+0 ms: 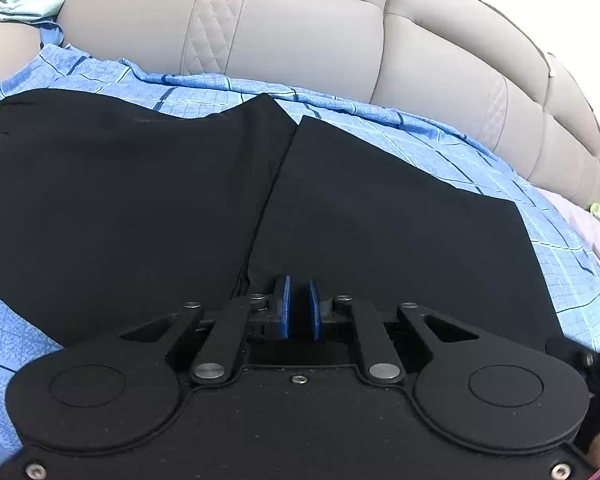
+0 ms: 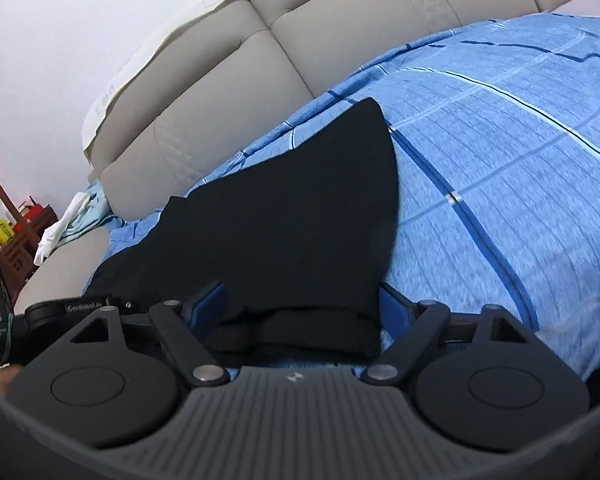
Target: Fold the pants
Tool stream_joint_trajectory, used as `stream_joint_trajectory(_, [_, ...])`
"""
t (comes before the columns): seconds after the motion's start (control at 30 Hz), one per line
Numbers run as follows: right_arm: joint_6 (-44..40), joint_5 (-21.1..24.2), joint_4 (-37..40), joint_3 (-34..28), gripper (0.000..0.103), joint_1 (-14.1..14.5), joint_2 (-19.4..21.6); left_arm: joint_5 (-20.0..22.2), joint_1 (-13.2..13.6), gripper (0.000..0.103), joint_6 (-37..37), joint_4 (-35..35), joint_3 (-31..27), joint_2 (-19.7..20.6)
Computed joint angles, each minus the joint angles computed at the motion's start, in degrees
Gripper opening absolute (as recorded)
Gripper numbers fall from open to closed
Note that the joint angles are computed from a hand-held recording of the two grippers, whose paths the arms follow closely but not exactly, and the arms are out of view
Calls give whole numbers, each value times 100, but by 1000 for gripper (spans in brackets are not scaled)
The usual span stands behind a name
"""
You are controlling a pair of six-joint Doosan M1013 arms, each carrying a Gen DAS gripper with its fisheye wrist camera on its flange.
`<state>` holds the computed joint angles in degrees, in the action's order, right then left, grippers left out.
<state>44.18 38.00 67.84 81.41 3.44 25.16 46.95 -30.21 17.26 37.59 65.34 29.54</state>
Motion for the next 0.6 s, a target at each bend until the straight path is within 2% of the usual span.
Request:
stream_joint_trajectory(0.1, [-72,103,413,-232,83,-19,211,7,2,12,-12,-3,-11,4])
stream_joint_trajectory(0.17, [-263,444,917,-432,88,-87,425,-35,24,12,-65,-26,11,-7])
stream_joint_trajectory(0.23, [-228,787,1287,-650,86,-154,619,-86,37,12,-154,-45,50,-28])
stream_joint_trajectory(0.33, [171,1018,1060,-995,85,-149,793,-162,36,11,-355,7,110,-51])
stream_joint_trajectory(0.4, [276,1016,904,-1107,79,-107,842,-176,34,11,-391,40,133,-60])
stream_joint_trajectory(0.43, [424,944,817,-1143,71,-82,854,-148,30,11,-377,46,119,-52])
stream_joint_trajectory(0.47, [645,879,724,-1180,51,-67,868,-111,25,11,-354,47,99,-44])
stream_joint_trajectory(0.5, [1078,867,495,-1259,36,-60,902,-57,17,11,-326,48,62,-26])
stream_joint_trajectory(0.53, [1678,852,186,-1348,12,-49,947,20,5,11,-284,57,13,-1])
stream_joint_trajectory(0.6, [2173,915,299,-1402,12,-86,1030,293,-52,11,-207,143,-153,89])
